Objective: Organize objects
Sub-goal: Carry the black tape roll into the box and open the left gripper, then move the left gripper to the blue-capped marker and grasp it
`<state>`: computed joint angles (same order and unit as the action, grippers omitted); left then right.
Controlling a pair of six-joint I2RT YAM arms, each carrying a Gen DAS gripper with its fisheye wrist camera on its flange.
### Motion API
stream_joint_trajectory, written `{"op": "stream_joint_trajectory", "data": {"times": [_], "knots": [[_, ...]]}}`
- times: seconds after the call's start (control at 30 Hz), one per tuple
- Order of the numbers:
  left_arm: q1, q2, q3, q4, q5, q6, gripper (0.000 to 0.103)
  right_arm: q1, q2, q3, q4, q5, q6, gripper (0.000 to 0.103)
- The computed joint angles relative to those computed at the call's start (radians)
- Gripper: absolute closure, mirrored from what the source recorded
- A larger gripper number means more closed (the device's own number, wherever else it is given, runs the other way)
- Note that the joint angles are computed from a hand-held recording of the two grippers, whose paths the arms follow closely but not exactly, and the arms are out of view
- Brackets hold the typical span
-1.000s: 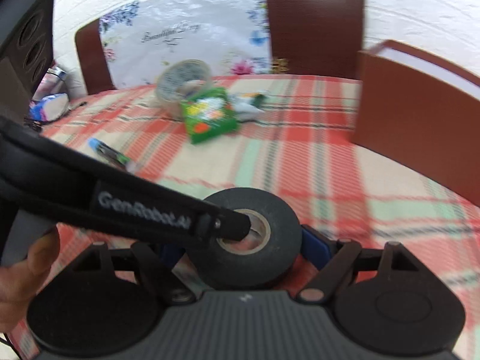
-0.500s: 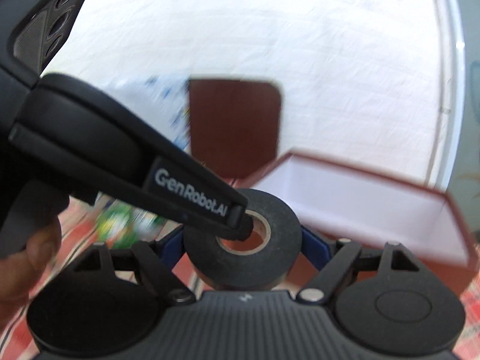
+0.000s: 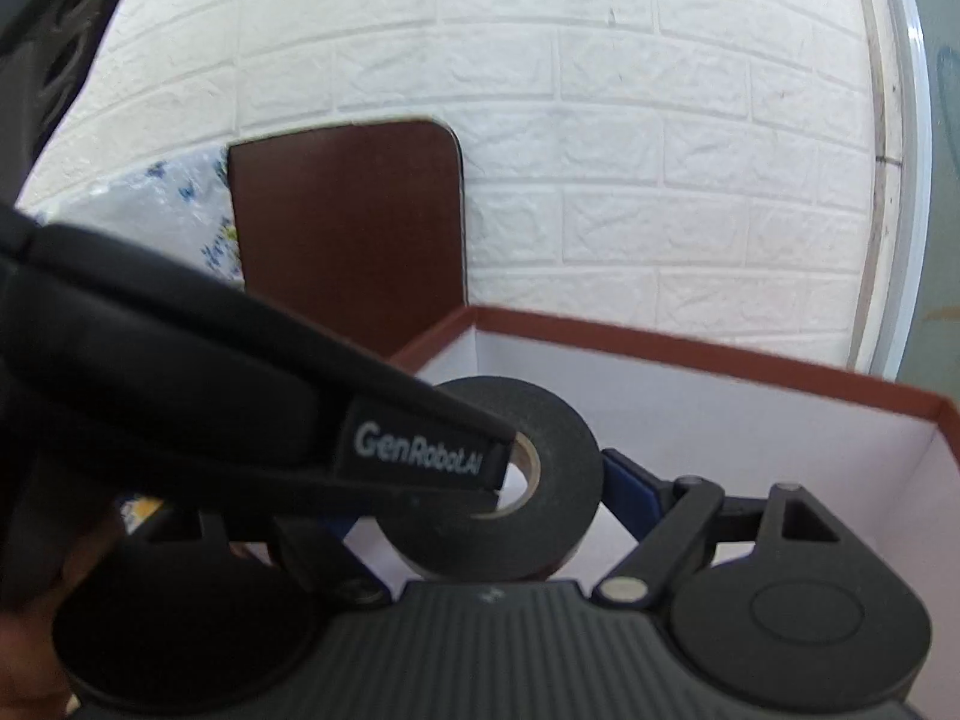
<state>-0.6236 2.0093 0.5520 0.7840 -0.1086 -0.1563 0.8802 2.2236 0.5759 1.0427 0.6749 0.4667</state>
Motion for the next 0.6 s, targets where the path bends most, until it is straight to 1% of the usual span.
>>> {"op": "stream_joint_trajectory", "data": {"times": [0.07, 0.1, 0.23, 0.33, 0.37, 0.43, 0.47, 0.5, 0.53, 0.57, 0.6], "knots": [[-0.02, -0.002, -0.021, 0.03, -0.042, 0.027, 0.063, 0.017, 0.007, -0.005, 0.02, 0.018, 0.018, 0.019], [-0.029, -0.008, -0.038, 0.049, -0.058, 0.039, 0.063, 0.036, 0.013, -0.002, 0.023, 0.047, 0.026, 0.02], [-0.048, -0.062, -0.105, 0.067, -0.098, 0.034, 0.063, 0.099, -0.008, -0.05, 0.053, 0.119, 0.054, 0.02], [-0.077, -0.111, -0.175, 0.092, -0.146, 0.021, 0.062, 0.208, -0.023, -0.077, 0.033, 0.243, 0.101, 0.021], [-0.089, -0.123, -0.199, 0.103, -0.165, 0.018, 0.062, 0.263, -0.036, -0.099, 0.013, 0.299, 0.142, 0.021], [-0.107, -0.15, -0.251, 0.127, -0.174, 0.009, 0.062, 0.333, -0.056, -0.102, -0.046, 0.363, 0.203, 0.02], [-0.118, -0.158, -0.274, 0.138, -0.183, 0.003, 0.061, 0.367, -0.068, -0.098, -0.093, 0.393, 0.241, 0.021], [-0.144, -0.157, -0.307, 0.182, -0.225, 0.001, 0.058, 0.395, -0.076, -0.085, -0.153, 0.417, 0.283, 0.021], [-0.171, -0.161, -0.331, 0.199, -0.271, -0.001, 0.055, 0.424, -0.081, -0.075, -0.214, 0.434, 0.335, 0.021], [-0.19, -0.164, -0.347, 0.201, -0.299, -0.006, 0.055, 0.446, -0.083, -0.068, -0.258, 0.434, 0.38, 0.02], [-0.199, -0.172, -0.366, 0.2, -0.305, -0.017, 0.055, 0.466, -0.084, -0.056, -0.306, 0.428, 0.42, 0.02]]}}
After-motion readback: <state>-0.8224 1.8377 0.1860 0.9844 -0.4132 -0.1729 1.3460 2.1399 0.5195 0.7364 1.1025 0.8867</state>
